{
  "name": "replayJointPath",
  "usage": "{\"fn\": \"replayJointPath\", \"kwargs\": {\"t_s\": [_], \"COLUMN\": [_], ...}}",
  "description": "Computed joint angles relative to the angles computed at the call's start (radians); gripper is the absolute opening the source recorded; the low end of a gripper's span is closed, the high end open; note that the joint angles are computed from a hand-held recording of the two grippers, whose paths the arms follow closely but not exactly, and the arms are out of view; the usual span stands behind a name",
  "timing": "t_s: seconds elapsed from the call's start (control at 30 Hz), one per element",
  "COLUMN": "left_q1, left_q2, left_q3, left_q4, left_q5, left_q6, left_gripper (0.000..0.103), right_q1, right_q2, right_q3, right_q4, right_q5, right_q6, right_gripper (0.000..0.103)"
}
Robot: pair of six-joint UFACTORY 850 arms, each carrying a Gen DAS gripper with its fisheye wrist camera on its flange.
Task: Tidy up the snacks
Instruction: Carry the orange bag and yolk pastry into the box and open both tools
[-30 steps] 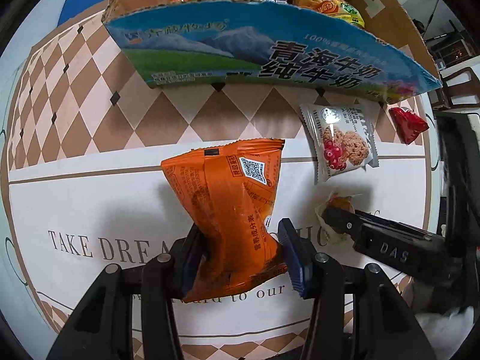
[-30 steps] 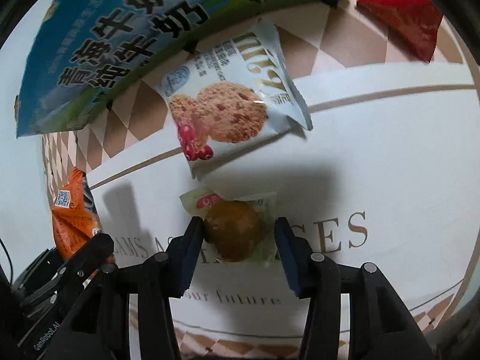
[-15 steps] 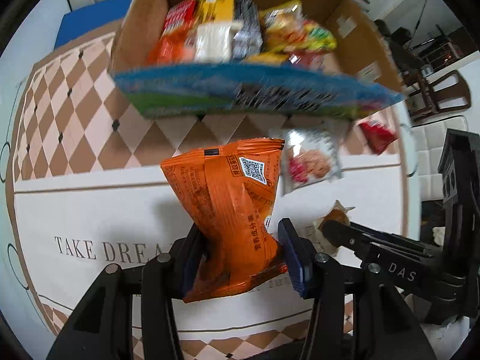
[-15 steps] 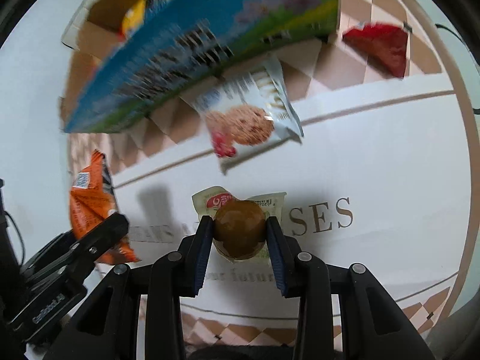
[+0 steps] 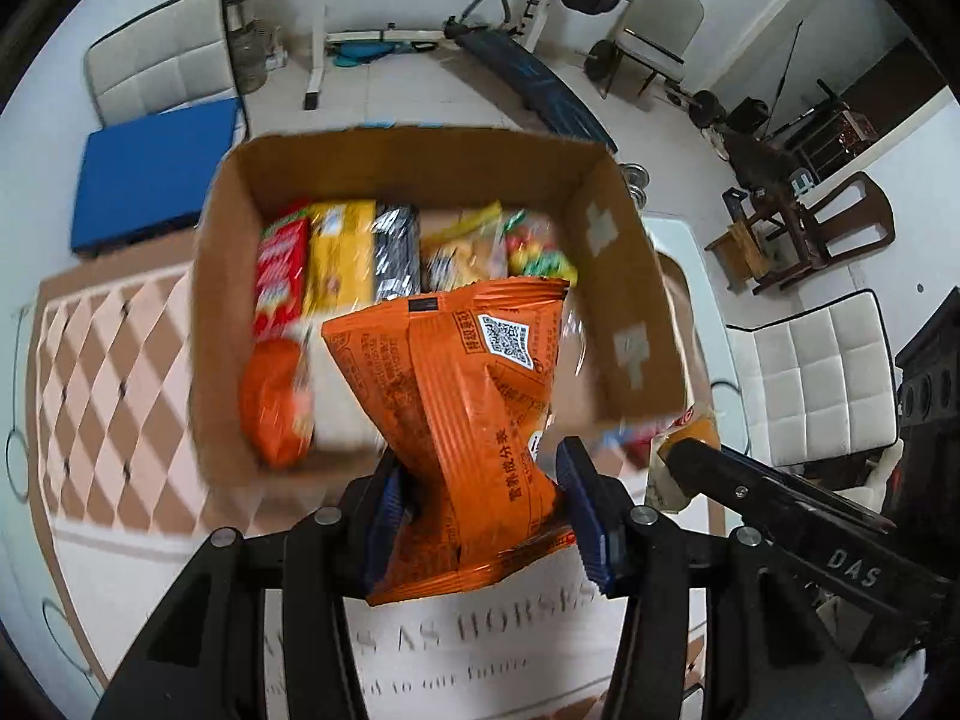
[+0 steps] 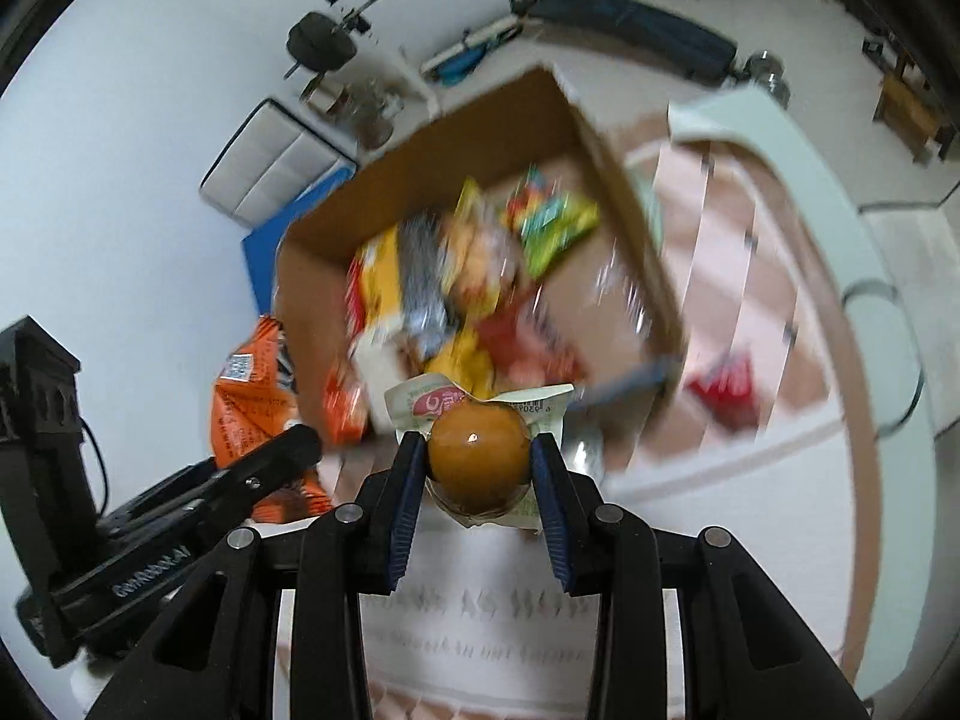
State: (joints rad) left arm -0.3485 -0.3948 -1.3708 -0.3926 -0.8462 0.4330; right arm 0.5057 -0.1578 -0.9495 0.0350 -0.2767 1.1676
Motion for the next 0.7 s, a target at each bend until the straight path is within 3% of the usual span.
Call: {"fn": "replayJointPath", "kwargs": {"t_s": [0.2, 0.33, 0.4, 0.47, 0.5, 0.53, 0.57, 0.7], "left_q1": [-0.021, -0.034, -0.034, -0.026, -0.025, -0.027, -0.029, -0.025], "left_q2": [-0.224, -0.328, -0.372, -0.417, -0.428, -0.432, -0.437, -0.424], "left_q3": [-0.246, -0.344, -0.384, -0.422, -0.433, -0.434, -0.435, -0.416], "left_q4": [0.027, 0.088, 0.102, 0.092, 0.096, 0.106, 0.121, 0.117], "left_q5": [-0.123, -0.153, -0.193, -0.234, -0.235, -0.234, -0.229, -0.205], "left_q6": [-0.081, -0.138, -0.172, -0.199, -0.207, -0.211, -0.218, -0.219], "left_gripper": [0.047, 0.049, 0.049, 0.054, 0.068, 0.076, 0.086, 0.086], "right_q1": [-0.104, -0.137, -0.158, -0.169, -0.174, -0.175, -0.175, -0.18], "right_q2": [-0.108, -0.173, -0.21, -0.236, -0.246, -0.252, -0.259, -0.265], "right_q3": [-0.088, -0.133, -0.153, -0.163, -0.168, -0.171, -0.175, -0.173], "right_q4": [0.08, 0.137, 0.253, 0.328, 0.342, 0.336, 0.324, 0.37], "right_q5": [-0.058, -0.081, -0.103, -0.125, -0.133, -0.137, -0.14, -0.143], "right_q6": [-0.157, -0.244, -0.36, -0.427, -0.437, -0.433, -0.428, -0.475], "right_gripper": [0.039, 0.04, 0.041, 0.053, 0.075, 0.085, 0.085, 0.085]}}
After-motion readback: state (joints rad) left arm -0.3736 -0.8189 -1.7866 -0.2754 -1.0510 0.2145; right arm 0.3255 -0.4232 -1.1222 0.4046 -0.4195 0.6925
